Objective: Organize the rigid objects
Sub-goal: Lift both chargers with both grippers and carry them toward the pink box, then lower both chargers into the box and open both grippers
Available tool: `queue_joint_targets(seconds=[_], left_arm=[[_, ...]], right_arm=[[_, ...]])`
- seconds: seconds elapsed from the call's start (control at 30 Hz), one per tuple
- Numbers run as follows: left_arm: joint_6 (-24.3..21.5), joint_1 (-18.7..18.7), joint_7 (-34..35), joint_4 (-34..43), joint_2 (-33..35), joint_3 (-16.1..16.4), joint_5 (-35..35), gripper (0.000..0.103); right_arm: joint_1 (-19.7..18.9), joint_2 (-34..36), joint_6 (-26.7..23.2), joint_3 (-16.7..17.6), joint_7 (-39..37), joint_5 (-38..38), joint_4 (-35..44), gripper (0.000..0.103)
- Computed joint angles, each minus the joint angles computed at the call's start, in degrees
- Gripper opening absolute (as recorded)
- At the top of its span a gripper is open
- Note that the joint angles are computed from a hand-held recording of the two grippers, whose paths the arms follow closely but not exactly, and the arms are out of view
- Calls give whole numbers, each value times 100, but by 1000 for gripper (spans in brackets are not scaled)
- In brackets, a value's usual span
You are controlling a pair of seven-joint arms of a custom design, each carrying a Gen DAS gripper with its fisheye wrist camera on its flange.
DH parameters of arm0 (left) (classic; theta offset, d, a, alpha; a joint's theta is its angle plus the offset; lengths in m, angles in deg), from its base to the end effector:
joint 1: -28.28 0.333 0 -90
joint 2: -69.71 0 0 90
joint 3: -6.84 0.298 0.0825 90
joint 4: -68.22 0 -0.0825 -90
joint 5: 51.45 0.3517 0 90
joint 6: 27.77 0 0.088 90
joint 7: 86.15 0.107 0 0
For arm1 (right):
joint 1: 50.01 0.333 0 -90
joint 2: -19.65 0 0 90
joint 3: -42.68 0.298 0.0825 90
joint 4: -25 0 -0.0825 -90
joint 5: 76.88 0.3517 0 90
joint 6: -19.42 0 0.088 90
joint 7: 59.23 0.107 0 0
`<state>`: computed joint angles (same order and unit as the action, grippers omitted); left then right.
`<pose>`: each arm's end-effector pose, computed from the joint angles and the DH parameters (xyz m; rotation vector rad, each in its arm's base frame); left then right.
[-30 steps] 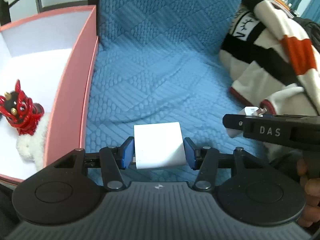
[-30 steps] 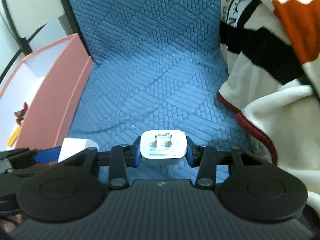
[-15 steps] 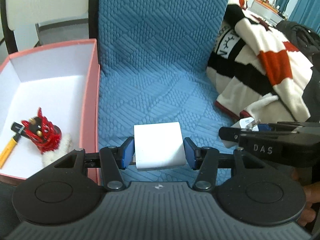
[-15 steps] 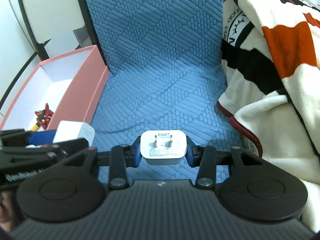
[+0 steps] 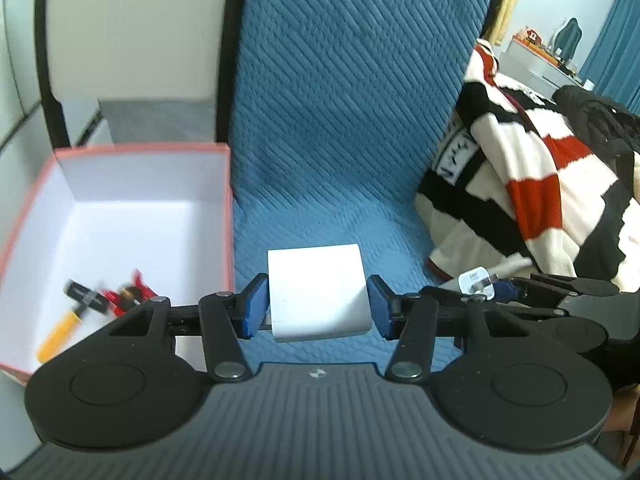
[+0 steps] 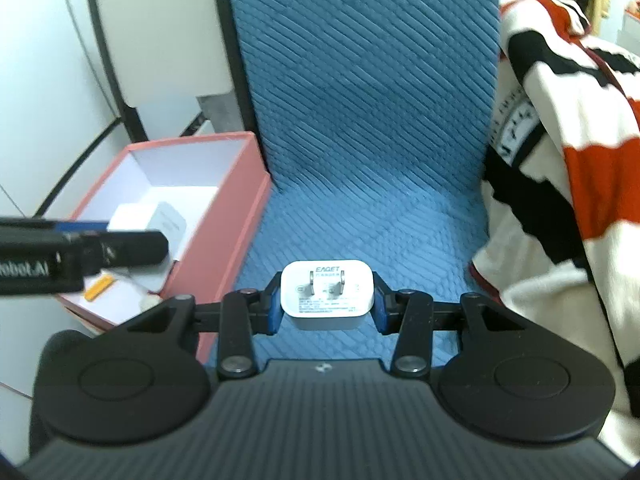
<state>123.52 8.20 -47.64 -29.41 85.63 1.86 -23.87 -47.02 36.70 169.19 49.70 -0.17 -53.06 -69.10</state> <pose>0.5865 -0.2807 0.4995 -1.9583 1.7242 -0.8229 0.6517 0.0958 0.5143 -2.0392 1.3396 -0.4397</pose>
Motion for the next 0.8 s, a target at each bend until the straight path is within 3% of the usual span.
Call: queue_joint_targets(seconds=[0.37,0.8], left_arm=[[-97,458,-379,-441,-771,-1,332,59],[300,1581,-981,-1930,-2008,-269,532,59]], right_arm=[[236,149,124,258,-177,117,465,46],[675,378,78,638,-433,424,706,46]])
